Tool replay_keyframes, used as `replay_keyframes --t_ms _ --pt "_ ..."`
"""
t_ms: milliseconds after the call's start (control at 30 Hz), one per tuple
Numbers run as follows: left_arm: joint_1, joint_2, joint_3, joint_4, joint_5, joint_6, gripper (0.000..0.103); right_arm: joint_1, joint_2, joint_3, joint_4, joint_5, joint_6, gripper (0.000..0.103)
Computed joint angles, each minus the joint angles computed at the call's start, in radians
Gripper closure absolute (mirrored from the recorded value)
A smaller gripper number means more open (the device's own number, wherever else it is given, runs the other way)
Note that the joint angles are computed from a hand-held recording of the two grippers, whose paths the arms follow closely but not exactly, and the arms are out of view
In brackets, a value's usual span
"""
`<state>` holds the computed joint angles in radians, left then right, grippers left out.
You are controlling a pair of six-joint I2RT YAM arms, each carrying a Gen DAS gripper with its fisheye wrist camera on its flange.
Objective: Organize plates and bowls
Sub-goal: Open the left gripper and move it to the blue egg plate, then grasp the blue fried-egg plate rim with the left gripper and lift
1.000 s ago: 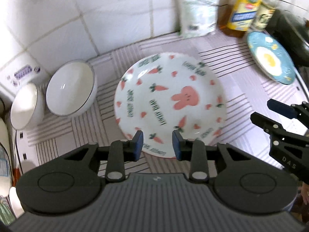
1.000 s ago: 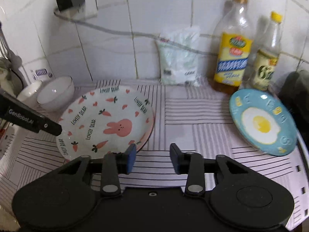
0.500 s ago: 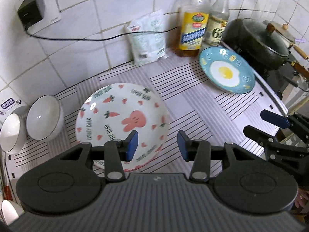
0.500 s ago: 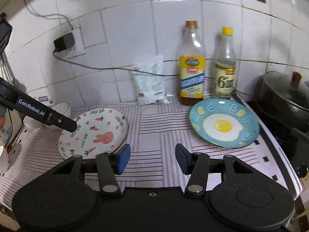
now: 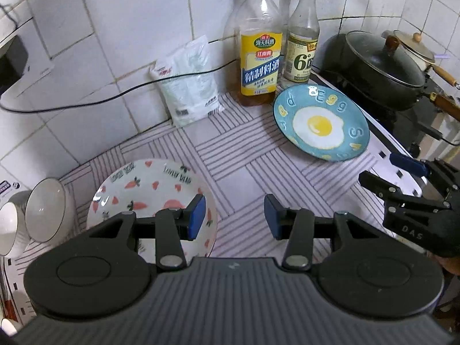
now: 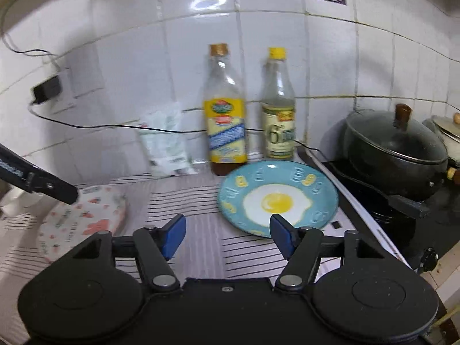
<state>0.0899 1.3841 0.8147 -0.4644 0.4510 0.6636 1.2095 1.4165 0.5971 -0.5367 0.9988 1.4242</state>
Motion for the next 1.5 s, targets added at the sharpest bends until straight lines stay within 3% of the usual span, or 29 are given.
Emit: replay_keyframes --t_ms 300,433,567,700,833,900,967,1067,1100,1267,1500 --pt "-0.23 0.179 -0.001 0.22 -0.13 -0.296 0.045 -0.224 -0.011 -0.272 0.489 -0.091 -0.175 0.034" --pt "-0.304 0.277 0.021 0.33 -0.16 -0.372 0.04 -0.318 0.055 -0.35 0.711 -0.13 -0.228 0.034" --pt "-0.363 0.378 0.084 0.387 -0.191 -0.415 0.038 -0.388 0.165 -0.361 0.84 -0.13 -0.261 0.034" --pt "-0.402 0.479 0.187 0.364 -0.207 -0.437 0.038 -0.453 0.209 -0.382 0.976 -0.18 -0.294 0.034" --pt "-0.415 0.59 0.32 0.286 -0.172 -0.489 0.038 -0.496 0.264 -0.358 1.001 -0.179 -0.266 0.036" --pt "-0.417 0.639 0.378 0.254 -0.149 -0.51 0.038 -0.509 0.273 -0.313 0.896 -0.165 -0.226 0.046" --pt "-0.426 0.663 0.388 0.278 -0.153 -0.5 0.038 -0.535 0.273 -0.319 0.916 -0.191 -0.229 0.051" --pt "-0.439 0.712 0.43 0.271 -0.158 -0.49 0.045 -0.56 0.277 -0.332 0.949 -0.211 -0.212 0.062" --pt "-0.442 0.727 0.445 0.262 -0.156 -0.492 0.054 -0.564 0.277 -0.333 0.952 -0.214 -0.209 0.064" --pt "-0.455 0.773 0.489 0.234 -0.141 -0.467 0.078 -0.572 0.29 -0.351 1.007 -0.218 -0.201 0.065" --pt "-0.492 0.753 0.416 0.352 -0.198 -0.493 0.08 -0.569 0.315 -0.367 1.071 -0.205 -0.215 0.066"
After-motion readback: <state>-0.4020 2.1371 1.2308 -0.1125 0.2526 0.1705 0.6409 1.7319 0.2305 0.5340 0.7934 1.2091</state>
